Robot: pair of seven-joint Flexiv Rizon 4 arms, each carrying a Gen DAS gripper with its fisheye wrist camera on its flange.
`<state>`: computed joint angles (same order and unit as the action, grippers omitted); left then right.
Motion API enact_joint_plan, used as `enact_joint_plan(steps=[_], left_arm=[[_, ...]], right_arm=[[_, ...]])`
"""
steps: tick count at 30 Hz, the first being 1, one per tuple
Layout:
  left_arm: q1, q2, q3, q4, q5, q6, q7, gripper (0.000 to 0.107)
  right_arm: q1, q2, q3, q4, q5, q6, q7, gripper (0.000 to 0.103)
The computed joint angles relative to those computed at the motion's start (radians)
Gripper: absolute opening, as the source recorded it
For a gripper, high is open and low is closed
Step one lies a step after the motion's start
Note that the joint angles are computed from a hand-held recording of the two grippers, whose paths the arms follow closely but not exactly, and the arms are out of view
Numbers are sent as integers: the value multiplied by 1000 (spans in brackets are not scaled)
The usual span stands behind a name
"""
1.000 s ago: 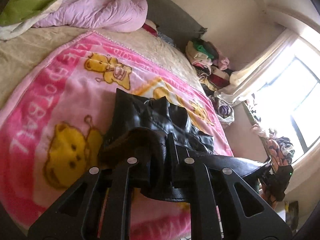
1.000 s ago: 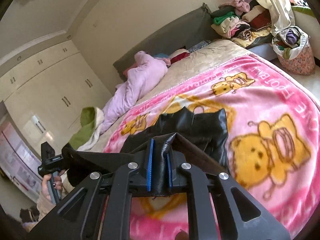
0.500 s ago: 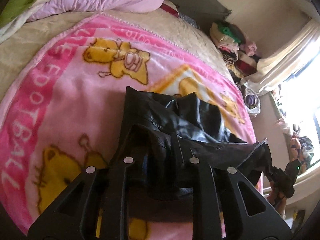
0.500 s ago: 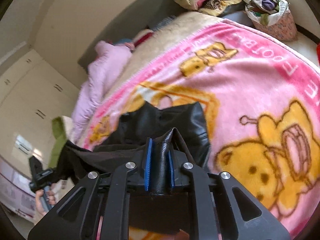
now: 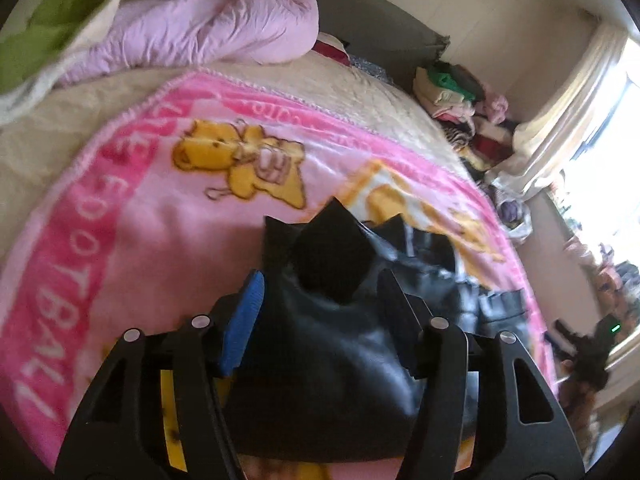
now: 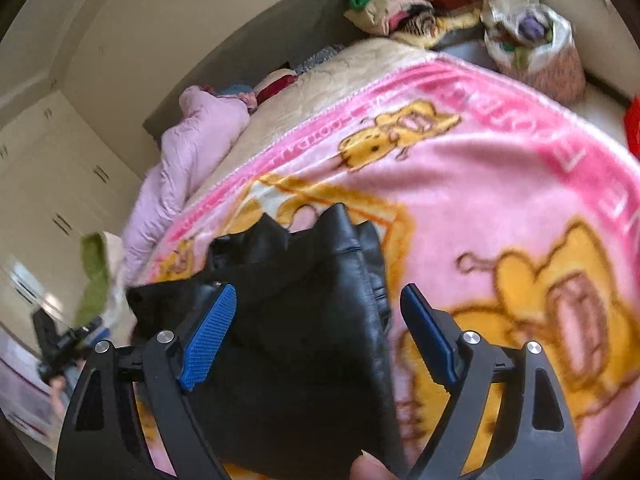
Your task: Fold large clothes
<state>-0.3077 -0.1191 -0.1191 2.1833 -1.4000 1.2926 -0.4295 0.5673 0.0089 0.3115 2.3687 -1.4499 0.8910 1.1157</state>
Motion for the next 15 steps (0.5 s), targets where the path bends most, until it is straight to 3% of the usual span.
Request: enact_joint_plan(steps=[3, 4, 6, 8, 9, 10, 11, 12, 13, 14, 15], left_arm=[[-20, -42, -10, 3, 113, 126, 0, 50], [-23, -67, -7, 5, 208, 165, -34, 50], [-20, -112, 15, 1, 387, 186, -127, 50], [-11, -146, 14, -13, 462, 193, -175, 50], [7, -161, -10, -17, 451, 205, -170, 50], [26, -172, -32, -25, 441, 201, -172, 42], [55, -173, -70, -24, 404, 195, -151, 25], [78, -179, -101, -28, 373, 197, -148, 21], [88, -182, -114, -26, 375, 210, -161, 9], [106, -179, -141, -21, 352, 221, -152, 4], [141, -164, -201, -11, 264, 242, -97, 3]], right_arm=[[38, -44, 24, -49, 135, -98, -211, 83], [57, -70, 30, -78, 191, -148, -302, 83], [80, -105, 22, -111, 236, -191, -400, 83], [87, -139, 0, -134, 245, -198, -464, 81], [89, -150, -10, -139, 247, -197, -475, 75], [88, -157, -19, -142, 247, -191, -482, 69], [80, -164, -32, -140, 232, -164, -483, 42], [82, -169, -35, -143, 245, -176, -490, 23], [80, -167, -40, -136, 233, -170, -479, 18], [78, -157, -44, -128, 209, -159, -454, 10], [77, -143, -45, -119, 178, -156, -419, 9]])
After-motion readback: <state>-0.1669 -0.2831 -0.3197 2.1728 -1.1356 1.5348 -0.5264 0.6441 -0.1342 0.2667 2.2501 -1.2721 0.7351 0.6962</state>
